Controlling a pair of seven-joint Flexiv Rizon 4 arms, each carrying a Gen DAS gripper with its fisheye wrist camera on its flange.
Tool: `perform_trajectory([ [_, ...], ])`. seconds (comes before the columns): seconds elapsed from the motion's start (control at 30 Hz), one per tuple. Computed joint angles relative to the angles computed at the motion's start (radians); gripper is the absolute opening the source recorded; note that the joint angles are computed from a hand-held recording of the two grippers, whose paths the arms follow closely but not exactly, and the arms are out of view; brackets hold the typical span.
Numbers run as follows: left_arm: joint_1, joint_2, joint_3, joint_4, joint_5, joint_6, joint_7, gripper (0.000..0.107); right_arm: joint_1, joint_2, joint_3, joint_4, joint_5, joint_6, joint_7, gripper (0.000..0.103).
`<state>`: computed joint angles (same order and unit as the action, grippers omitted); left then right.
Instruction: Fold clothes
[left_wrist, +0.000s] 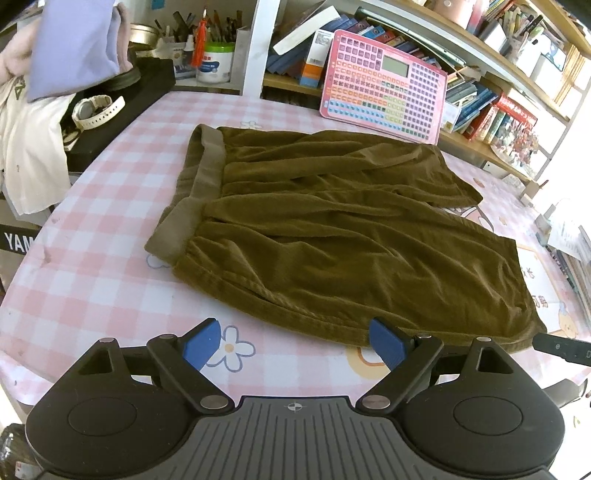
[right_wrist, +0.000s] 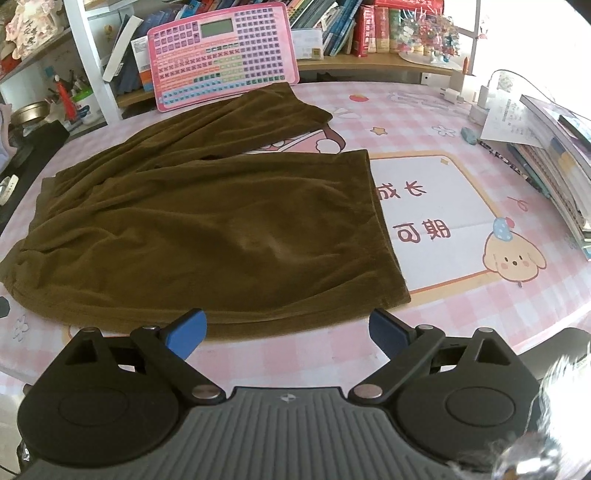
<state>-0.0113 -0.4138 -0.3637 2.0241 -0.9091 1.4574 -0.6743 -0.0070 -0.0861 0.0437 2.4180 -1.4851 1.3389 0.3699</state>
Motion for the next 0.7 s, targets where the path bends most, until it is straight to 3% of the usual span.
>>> perform_trajectory([
  [0.23,-0.009,-0.013,0.022,-0.014,0.040,-0.010,-0.034,0.090,0.000,0.004,0.000,0.013,0.021,-0.017,-0.002,0.096],
  [0.47,-0.023,-0.049,0.100,-0.054,0.144,-0.016,-0.197,0.090,-0.014,0.002,-0.006,0.029,-0.026,-0.060,0.042,0.095],
  [0.53,0.006,-0.066,0.083,-0.067,0.138,-0.012,-0.239,0.088,-0.022,-0.004,-0.011,0.031,-0.050,-0.058,0.058,0.094],
  [0.57,0.027,-0.078,0.066,-0.077,0.120,-0.017,-0.262,0.087,-0.029,-0.009,-0.015,0.029,-0.063,-0.045,0.065,0.090],
  [0.63,0.063,-0.097,0.032,-0.094,0.084,-0.028,-0.295,0.070,-0.044,-0.019,-0.021,0.026,-0.091,-0.018,0.082,0.079],
  [0.7,0.086,-0.118,0.010,-0.113,0.048,-0.035,-0.326,0.065,-0.057,-0.027,-0.023,0.020,-0.103,0.009,0.088,0.063],
])
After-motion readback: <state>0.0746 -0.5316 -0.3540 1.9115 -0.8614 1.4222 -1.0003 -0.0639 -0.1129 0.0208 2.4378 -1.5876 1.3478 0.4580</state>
